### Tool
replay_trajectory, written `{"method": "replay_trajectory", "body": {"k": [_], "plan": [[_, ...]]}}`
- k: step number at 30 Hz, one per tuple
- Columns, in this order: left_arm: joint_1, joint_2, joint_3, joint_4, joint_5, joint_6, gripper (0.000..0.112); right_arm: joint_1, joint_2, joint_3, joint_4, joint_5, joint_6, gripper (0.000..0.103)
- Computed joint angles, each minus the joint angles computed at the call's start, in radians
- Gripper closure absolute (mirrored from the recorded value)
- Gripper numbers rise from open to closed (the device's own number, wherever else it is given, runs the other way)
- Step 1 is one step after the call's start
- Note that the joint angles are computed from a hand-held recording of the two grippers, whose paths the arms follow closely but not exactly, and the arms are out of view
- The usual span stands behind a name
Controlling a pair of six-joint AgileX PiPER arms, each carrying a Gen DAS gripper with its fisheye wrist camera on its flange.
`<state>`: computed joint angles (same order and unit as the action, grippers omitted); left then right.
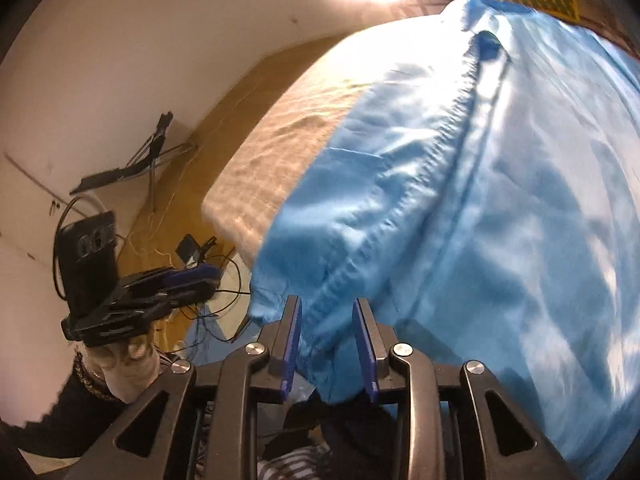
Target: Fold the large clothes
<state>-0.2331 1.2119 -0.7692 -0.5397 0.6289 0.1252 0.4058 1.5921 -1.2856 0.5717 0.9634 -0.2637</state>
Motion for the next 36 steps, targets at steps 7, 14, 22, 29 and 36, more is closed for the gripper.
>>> {"method": "replay_trajectory", "body": {"k": [7, 14, 22, 29, 36], "plan": [[-0.212, 0.127, -0.033, 0.368, -0.056, -0.302, 0.083, 0.083, 0.043, -0.037, -0.198, -0.020, 0.116, 0.075], [-0.304, -0.080, -0.014, 0.623, -0.102, -0.605, 0.083, -0.019, -0.107, 0.095, -0.138, -0.114, 0.059, 0.058], [-0.415, 0.019, -0.211, 0.637, -0.056, -0.633, 0.083, -0.228, -0.364, 0.219, -0.096, -0.139, -0.009, 0.045], [-0.453, 0.215, -0.474, 0.534, -0.016, -0.521, 0.083, -0.501, -0.412, 0.145, -0.067, 0.048, -0.109, 0.026], [-0.452, 0.497, -0.858, 0.365, 0.088, -0.343, 0.079, -0.958, -0.345, 0.025, 0.101, 0.255, -0.322, 0.025]]}}
